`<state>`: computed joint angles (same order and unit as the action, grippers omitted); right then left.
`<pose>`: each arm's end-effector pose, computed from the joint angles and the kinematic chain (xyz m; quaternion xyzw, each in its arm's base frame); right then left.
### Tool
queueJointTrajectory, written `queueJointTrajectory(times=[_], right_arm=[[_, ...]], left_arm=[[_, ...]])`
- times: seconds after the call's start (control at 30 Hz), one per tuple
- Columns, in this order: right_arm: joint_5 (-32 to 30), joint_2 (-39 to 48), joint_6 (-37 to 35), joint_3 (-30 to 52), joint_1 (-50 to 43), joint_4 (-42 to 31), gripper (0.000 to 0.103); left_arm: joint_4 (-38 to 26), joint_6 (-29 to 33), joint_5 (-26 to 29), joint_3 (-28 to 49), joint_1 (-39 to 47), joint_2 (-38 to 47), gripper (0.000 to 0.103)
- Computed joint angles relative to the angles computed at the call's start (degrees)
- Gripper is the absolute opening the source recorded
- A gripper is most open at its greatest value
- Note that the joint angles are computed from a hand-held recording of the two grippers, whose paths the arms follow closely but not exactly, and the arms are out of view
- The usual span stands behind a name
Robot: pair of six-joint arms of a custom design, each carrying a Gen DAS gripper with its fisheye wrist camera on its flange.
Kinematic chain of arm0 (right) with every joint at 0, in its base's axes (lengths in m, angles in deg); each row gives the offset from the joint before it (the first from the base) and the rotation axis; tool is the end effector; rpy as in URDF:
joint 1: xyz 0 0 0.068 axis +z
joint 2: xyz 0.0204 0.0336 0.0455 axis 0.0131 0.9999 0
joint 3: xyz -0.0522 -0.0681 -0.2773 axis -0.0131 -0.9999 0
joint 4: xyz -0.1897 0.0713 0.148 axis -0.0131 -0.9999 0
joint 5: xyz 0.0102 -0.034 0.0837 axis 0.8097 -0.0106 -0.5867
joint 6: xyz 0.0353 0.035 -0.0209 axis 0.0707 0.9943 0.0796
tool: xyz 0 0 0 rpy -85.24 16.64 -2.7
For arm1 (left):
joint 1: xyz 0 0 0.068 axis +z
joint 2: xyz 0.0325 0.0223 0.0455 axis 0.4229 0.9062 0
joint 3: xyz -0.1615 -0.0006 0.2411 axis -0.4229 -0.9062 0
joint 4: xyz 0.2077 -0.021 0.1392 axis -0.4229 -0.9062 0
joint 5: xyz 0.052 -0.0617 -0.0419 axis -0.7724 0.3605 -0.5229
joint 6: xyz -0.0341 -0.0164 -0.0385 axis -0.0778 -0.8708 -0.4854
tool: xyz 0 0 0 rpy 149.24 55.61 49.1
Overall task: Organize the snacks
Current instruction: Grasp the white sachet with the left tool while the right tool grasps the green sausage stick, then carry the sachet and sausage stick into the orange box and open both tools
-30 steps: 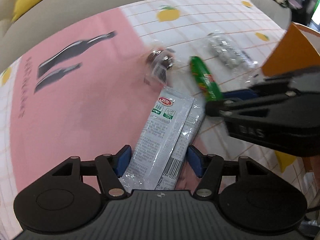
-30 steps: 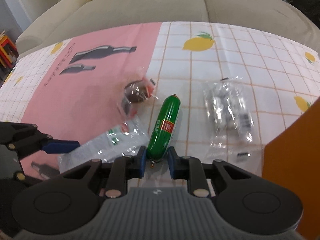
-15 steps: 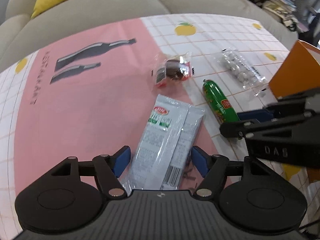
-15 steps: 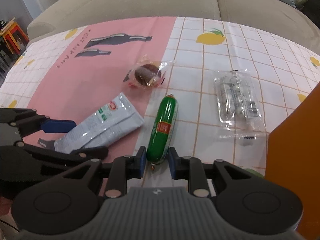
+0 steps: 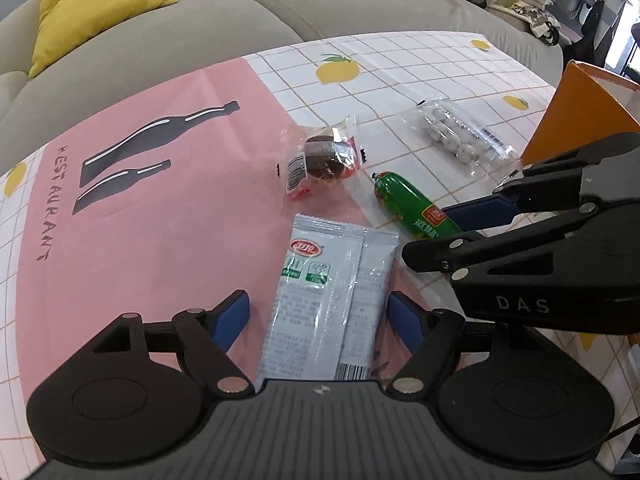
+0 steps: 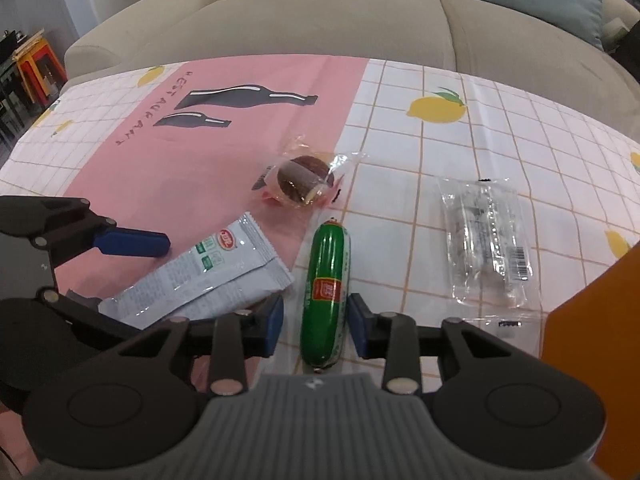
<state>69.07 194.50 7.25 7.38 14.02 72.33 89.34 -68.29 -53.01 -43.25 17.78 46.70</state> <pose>0.3510 0.0925 0.1041 -0.2435 0.9281 0.1313 0.2492 0.2884 -0.0381 0.0941 0.1018 0.9582 -0.0260 0.2659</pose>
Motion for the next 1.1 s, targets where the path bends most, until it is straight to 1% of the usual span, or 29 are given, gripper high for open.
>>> queueJointTrajectory(times=[0.07, 0.1, 0.13, 0.23, 0.4, 0.53, 0.73, 0.9, 1.1], right_arm=[[0.52, -0.01, -0.18, -0.02, 0.0, 0.09, 0.028], [0.87, -0.04, -0.19, -0.1, 0.04, 0.24, 0.025], [1.13, -0.04, -0.12, -0.14, 0.03, 0.38, 0.022], [0.33, 0.49, 0.5, 0.69, -0.53, -0.39, 0.022], [-0.2, 0.39, 1.18, 1.04, -1.06, -1.62, 0.021], [-0.28, 0.04, 2.51, 1.53, -1.75, -3.67, 0.021], [0.89, -1.51, 1.91, 0.92, -1.99, -6.33, 0.02], [-1.03, -3.17, 3.43, 0.99, -2.93, -10.01, 0.02], [-2.78, -9.59, 3.87, -3.12, -4.09, -10.6, 0.02]], left_arm=[[0.16, -0.26, -0.11, -0.14, -0.26, -0.26, 0.077], [0.04, -0.99, -0.51, -0.15, -0.58, -0.51, 0.068], [-0.46, -1.76, -1.07, 0.03, -0.98, -0.71, 0.064], [-1.1, -4.44, -3.31, 0.31, -2.73, -0.95, 0.059], [-1.2, -7.3, -5.54, -0.18, -4.21, -1.62, 0.057], [-1.33, -11.63, -6.43, -1.23, -4.51, -2.88, 0.055], [-3.09, -19.0, -4.48, -2.68, -3.44, -5.84, 0.053], [-5.19, -22.37, -4.27, -4.38, -3.74, -10.07, 0.053], [-9.61, -26.58, -3.17, -6.21, -4.66, -18.29, 0.053]])
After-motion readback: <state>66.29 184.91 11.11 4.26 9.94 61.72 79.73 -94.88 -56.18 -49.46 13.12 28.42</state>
